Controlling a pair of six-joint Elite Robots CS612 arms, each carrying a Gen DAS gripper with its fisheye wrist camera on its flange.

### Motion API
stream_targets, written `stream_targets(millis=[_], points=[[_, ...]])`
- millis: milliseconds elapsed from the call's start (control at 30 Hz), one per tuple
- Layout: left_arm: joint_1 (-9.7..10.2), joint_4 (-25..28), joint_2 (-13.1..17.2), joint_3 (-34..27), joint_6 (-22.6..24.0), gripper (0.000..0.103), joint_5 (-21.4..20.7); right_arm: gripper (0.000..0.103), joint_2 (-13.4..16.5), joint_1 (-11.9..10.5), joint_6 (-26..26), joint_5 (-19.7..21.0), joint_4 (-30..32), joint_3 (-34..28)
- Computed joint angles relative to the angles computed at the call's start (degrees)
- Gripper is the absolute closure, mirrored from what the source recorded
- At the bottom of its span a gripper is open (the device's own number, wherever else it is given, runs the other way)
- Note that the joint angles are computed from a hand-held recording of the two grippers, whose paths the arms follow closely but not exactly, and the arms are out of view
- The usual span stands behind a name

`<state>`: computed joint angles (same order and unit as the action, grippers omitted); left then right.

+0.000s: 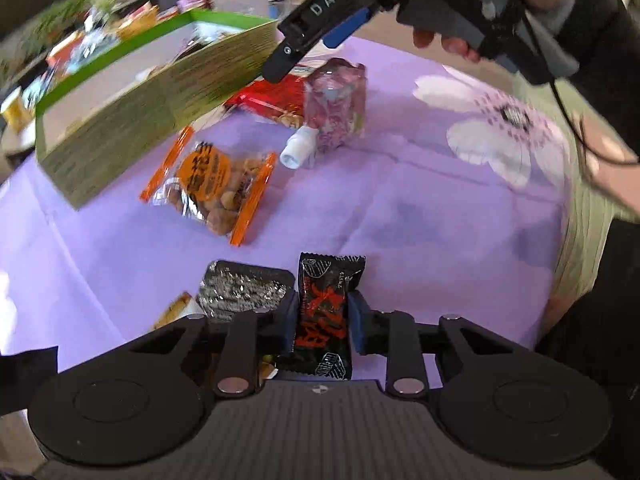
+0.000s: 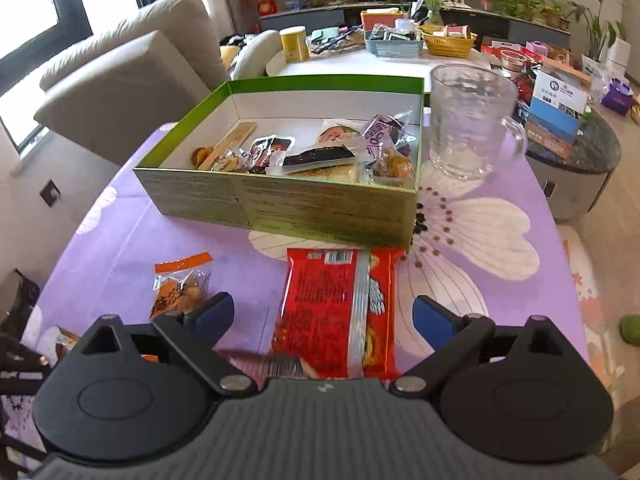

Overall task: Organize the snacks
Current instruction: 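Carry the candy bar and red wafer bag over the box and release both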

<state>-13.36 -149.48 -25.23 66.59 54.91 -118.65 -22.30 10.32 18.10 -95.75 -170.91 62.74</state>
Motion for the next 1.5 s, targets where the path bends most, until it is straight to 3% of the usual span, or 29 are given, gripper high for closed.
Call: stream_targets(millis=[267, 400, 600, 733, 967, 1167, 1300, 1500], points=[[0.84, -11.22, 0.12, 1.27, -15.62, 0.079, -5.59, 0.033, 3.23, 0.91, -3.64, -4.13, 12.74, -8.10], [0.95, -13.93, 0.88, 0.04, -21.68, 0.079, -6.13, 0.034, 4.43, 0.96, -3.91, -4.84, 14.44, -9.80], [1.36, -16.03, 1.81, -2.08, -26.94, 0.079, -6.95, 0.034, 3.22, 0.39, -2.51, -2.77, 8.67, -6.33], [1.62, -19.19, 2.44, -3.38, -30.52, 0.079, -8.27, 0.034, 1.66, 0.87, -3.87, -5.05, 1.21, -2.96], [0.93, -23.91, 4.25, -7.57, -35.90, 0.079, -6.35, 0.034, 0.28, 1.15, -5.42, -4.56, -8.73, -1.03], [0.23, -24.22, 8.01, -15.46, -43.95, 0.079, -4.69, 0.034, 2.23, 0.60, -4.47, -3.84, -8.90, -5.40], [-0.43, -23.44, 10.55, -20.79, -46.23, 0.079, -1.80, 0.034, 3.49, 0.35, -4.25, -3.52, -7.59, -8.25], [-1.11, -18.02, 16.04, -32.40, -49.63, 0.079, 1.69, 0.034, 5.49, 0.03, -3.96, -3.16, -5.40, -12.55]])
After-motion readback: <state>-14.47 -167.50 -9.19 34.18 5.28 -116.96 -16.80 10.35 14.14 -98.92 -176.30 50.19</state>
